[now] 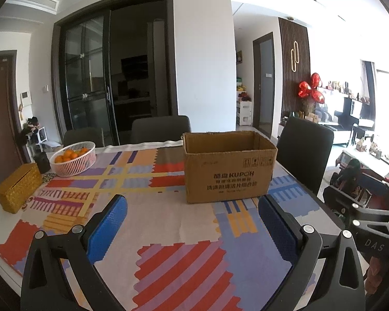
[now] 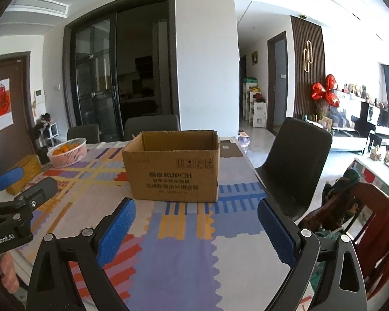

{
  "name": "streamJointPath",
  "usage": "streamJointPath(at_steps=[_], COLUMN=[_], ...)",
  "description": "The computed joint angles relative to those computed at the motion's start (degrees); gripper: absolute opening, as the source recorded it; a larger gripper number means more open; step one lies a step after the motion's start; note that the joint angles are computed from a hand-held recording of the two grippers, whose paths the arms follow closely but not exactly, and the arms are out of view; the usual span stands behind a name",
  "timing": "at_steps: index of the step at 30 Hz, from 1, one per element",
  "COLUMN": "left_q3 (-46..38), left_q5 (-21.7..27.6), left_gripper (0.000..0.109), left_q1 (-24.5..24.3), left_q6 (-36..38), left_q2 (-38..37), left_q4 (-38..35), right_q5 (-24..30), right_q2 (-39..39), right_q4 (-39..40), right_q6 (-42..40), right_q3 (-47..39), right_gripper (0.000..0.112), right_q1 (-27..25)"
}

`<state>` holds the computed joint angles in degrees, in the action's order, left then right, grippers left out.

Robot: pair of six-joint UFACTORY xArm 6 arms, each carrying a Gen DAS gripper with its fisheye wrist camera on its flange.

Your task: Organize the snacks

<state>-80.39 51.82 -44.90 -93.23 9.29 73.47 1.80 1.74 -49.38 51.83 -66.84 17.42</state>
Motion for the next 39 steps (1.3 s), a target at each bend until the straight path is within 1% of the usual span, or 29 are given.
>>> streamJointPath(at_steps=[7, 15, 24, 33, 39], left_q3=[0.55, 0.4, 0.02, -0.33, -0.39], left_q5=[-0.36, 0.2, 0.64, 0.49, 0.29], left_gripper=[0.103, 0.103, 0.103, 0.103, 0.103], left_q1=[0.1, -0.19, -0.36, -0.32, -0.28], left_q6=[-0.68, -0.86, -1.23, -0.98, -0.94], left_q2=[-0.04, -0.03, 0.06, 0.16, 0.19], left_q4=[0.13, 0.64, 0.89, 0.61, 0.6], right_q5=[1.22, 0.14, 0.16, -0.2, -0.03], right_q2=[-0.55, -1.0, -1.08, -1.25, -1.2], right_q4=[-8.21, -3.45, -2.19, 1.71, -0.36], right_q6=[7.32, 3.09, 1.78, -1.99, -0.14], right_q3=[-0.4, 0.83, 0.87, 1.38, 1.05], right_gripper=[0.096, 0.096, 0.096, 0.096, 0.096], right_q1=[-0.53, -0.59, -0.45, -0.2, -0.27])
